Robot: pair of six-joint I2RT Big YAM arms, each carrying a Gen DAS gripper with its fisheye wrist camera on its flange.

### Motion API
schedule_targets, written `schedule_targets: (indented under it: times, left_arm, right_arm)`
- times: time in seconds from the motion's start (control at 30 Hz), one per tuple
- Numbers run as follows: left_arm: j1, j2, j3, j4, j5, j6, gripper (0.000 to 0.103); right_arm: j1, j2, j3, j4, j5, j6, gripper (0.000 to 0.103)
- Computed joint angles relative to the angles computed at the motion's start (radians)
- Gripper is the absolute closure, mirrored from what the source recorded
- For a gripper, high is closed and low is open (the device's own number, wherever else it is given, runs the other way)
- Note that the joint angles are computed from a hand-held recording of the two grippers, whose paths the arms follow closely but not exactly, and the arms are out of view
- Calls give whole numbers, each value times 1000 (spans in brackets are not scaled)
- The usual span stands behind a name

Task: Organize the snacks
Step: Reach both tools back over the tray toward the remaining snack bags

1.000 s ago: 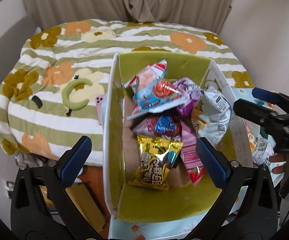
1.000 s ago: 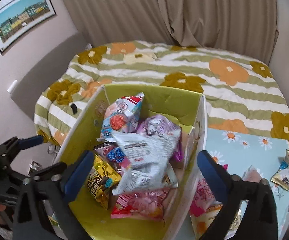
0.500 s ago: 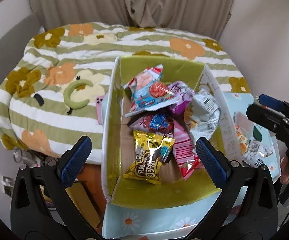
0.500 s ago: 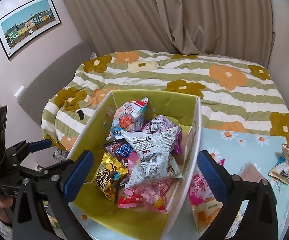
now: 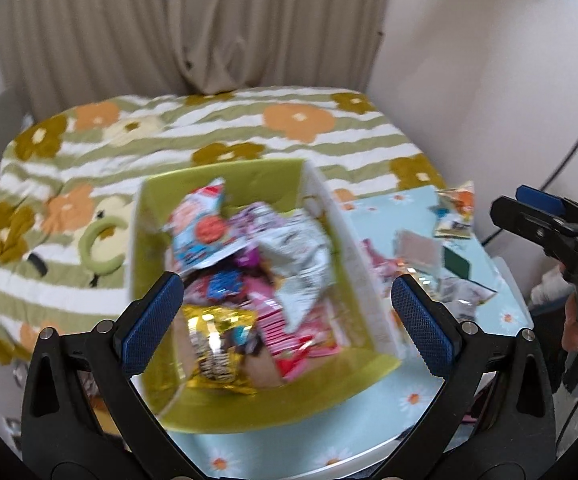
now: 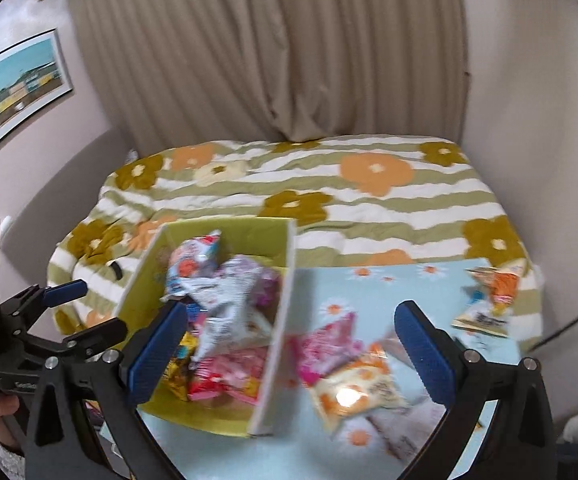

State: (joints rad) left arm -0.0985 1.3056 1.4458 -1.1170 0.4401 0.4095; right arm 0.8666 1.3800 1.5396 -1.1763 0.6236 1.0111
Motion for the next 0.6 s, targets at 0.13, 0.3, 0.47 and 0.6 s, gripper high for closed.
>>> schedule_targets:
  times: [0.13, 0.3, 0.47, 0.6]
  left_arm:
    - [-85, -28, -18, 12, -24, -22, 0]
    - [-210, -52, -52, 36, -83, -90, 0]
    - [-379, -42, -80, 45, -156, -188, 0]
    - [-501, -14, -93, 36, -207, -251, 0]
  right_arm:
    - [-8, -67, -50, -88, 44, 57, 0]
    - [-52, -190, -161, -116, 39, 58, 0]
    - [-141, -334, -293, -87, -43, -3, 0]
    - [-255, -428, -389, -54, -146, -84, 0]
